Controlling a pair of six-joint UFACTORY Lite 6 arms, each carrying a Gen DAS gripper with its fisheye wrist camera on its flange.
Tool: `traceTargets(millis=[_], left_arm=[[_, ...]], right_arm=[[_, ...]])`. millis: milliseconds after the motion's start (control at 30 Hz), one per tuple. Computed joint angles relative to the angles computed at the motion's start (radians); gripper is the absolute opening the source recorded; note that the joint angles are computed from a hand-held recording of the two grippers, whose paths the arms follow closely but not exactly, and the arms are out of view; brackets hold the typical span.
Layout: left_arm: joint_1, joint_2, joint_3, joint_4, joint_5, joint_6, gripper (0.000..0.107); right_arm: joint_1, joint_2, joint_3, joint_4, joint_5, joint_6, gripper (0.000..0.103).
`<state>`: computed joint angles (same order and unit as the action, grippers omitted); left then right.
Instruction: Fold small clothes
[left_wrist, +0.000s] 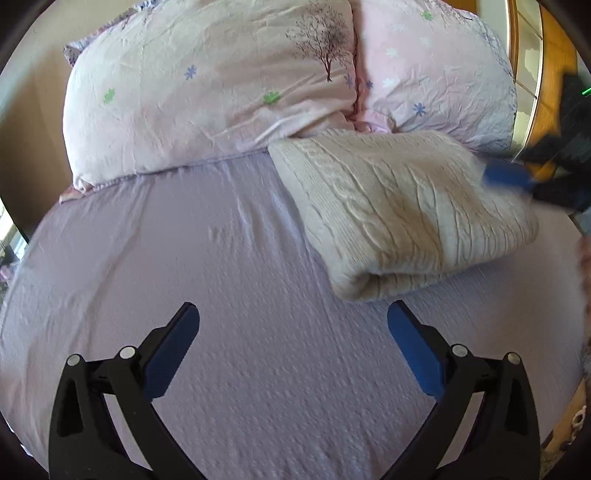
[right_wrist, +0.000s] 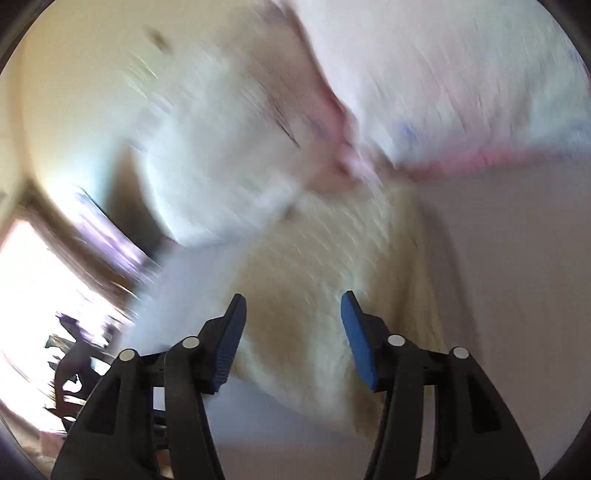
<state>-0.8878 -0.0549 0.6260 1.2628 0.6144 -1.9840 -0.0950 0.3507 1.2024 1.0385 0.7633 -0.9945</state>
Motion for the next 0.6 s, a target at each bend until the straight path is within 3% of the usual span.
traceTargets(millis=[33,100,167,200,267,333,500,600], left_arm=[[-0.002,0.008,0.002,-0.005,-0.009,-0.013,0.101],[-0.006,0.025,0.012,-0.035,-0.009,-0.016,0.101],[-0.001,0.043,0.022,-0.074,-0.015,-0.011,0.101],[0.008,0.054,0.028,-0.096,-0.029,-0.004,0.101],[0.034,0.079,0.043,-0.143,-0.063,0.028,0.101],[0.024,0.112,0.075,-0.174,-0.034,0.060,0.101],[0.008,0.124,0.087,-0.177,-0.019,0.048,0.101],[0.008,0.119,0.077,-0.164,-0.024,0.042,0.101]], right_arm=[[-0.021,0.021,0.012,0.024,0.017,-0.023,0.034],[-0.061,-0.037,-0.033,0.071,0.055,-0.022,0.035],[-0.098,-0.204,-0.172,0.123,0.029,-0.118,0.071],[-0.133,-0.309,-0.265,0.177,0.028,-0.221,0.102],[-0.144,-0.441,-0.387,0.200,-0.007,-0.312,0.102],[-0.126,-0.523,-0.455,0.123,-0.078,-0.276,0.102],[0.102,-0.494,-0.517,-0.128,-0.358,0.007,0.102],[0.190,-0.479,-0.542,-0.299,-0.449,0.181,0.102]])
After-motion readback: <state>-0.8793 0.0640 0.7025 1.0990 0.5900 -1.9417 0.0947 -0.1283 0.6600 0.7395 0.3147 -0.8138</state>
